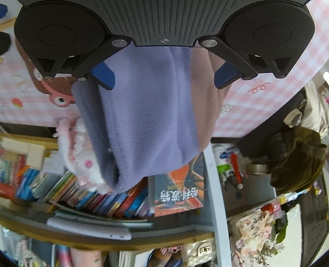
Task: Fold clothes
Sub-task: 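Move both open grippers onto the lavender sweater's raised shoulder edge, then close both grippers on the sweater edge, lift and swing it flat onto the mat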
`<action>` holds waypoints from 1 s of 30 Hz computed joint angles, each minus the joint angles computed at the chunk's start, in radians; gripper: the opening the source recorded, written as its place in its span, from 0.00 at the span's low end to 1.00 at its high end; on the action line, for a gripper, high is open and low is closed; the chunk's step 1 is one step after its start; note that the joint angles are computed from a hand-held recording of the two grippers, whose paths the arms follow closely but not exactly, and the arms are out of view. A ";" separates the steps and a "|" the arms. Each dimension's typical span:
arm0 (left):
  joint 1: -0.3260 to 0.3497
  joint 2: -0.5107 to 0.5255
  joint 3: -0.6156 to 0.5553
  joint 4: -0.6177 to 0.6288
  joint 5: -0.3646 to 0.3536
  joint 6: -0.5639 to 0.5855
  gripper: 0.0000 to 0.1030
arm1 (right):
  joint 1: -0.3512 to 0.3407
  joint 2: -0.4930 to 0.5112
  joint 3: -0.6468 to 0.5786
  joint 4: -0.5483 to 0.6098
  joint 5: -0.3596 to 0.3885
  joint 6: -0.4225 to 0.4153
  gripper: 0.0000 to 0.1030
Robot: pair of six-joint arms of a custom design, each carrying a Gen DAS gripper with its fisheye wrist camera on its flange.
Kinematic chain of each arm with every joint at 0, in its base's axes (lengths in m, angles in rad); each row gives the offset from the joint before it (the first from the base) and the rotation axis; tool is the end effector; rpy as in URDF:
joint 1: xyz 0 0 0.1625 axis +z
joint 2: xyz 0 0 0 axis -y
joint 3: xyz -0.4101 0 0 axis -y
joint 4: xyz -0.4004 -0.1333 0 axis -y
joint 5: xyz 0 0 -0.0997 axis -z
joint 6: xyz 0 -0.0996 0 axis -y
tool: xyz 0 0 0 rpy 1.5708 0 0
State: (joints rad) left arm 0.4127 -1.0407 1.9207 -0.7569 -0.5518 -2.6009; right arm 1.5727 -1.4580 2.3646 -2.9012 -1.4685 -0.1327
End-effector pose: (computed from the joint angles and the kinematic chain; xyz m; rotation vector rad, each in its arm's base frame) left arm -0.2775 -0.3596 0.1152 -0.2570 1.6160 -1.2117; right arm 0.1443 -0.4243 0.2054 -0.2346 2.9897 -0.6538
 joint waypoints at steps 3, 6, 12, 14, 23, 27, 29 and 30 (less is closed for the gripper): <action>-0.003 0.026 -0.025 0.018 0.040 0.004 1.00 | -0.007 0.004 -0.004 0.003 0.047 -0.023 1.00; -0.009 0.069 -0.064 0.074 0.092 0.000 1.00 | -0.014 0.005 -0.006 0.002 0.083 -0.035 1.00; 0.066 0.056 -0.101 0.144 0.053 -0.003 0.83 | -0.037 0.013 -0.042 0.097 0.142 0.051 1.00; 0.057 -0.011 -0.042 0.092 0.030 0.013 0.42 | -0.032 0.024 -0.052 0.125 0.148 0.045 1.00; -0.221 -0.261 0.237 -0.217 -0.121 0.264 0.09 | -0.108 0.157 -0.081 0.288 0.407 0.329 0.98; -0.314 -0.275 0.250 -0.264 -0.171 0.305 0.09 | -0.118 0.216 -0.070 0.229 0.468 0.422 0.95; -0.342 -0.280 0.253 -0.286 -0.189 0.321 0.09 | -0.118 0.227 -0.064 0.188 0.472 0.454 0.86; -0.356 -0.282 0.254 -0.296 -0.198 0.328 0.09 | -0.117 0.229 -0.061 0.166 0.455 0.469 0.75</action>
